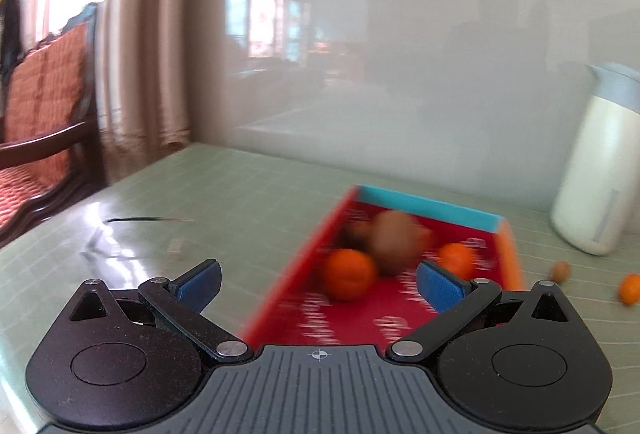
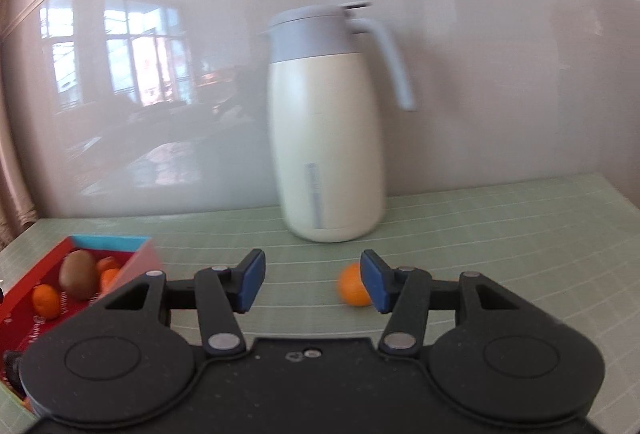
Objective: Organize fruits
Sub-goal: 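Reach the left gripper to the last mandarin and close on it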
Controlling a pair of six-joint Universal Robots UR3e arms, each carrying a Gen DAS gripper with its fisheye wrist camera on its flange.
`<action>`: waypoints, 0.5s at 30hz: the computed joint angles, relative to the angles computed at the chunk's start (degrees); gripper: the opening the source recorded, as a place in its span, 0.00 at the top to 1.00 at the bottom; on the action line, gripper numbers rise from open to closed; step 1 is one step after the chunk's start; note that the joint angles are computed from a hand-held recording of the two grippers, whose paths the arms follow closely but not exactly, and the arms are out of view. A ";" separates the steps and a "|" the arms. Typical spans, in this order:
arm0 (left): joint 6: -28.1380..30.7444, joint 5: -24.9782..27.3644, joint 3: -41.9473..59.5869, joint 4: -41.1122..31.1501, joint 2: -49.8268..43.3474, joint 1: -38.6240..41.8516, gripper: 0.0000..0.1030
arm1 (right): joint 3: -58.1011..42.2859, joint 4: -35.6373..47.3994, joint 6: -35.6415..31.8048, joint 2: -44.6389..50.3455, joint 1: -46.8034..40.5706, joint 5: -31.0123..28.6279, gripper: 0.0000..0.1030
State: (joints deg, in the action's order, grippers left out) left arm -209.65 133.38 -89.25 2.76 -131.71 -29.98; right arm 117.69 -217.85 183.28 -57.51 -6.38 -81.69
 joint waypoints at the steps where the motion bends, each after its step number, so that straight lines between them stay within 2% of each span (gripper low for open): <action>1: 0.52 -0.22 2.50 -0.47 -1.39 -0.92 0.00 | 1.00 -0.59 0.06 -0.44 -1.35 0.53 0.49; 8: 4.18 -1.84 22.99 -8.67 -12.06 -6.38 0.00 | 8.03 -5.01 -0.09 -2.61 -11.69 4.26 0.49; 15: 5.09 -4.92 45.99 -19.87 -23.70 -9.80 0.00 | 13.81 -8.31 -1.13 -3.68 -22.34 9.16 0.48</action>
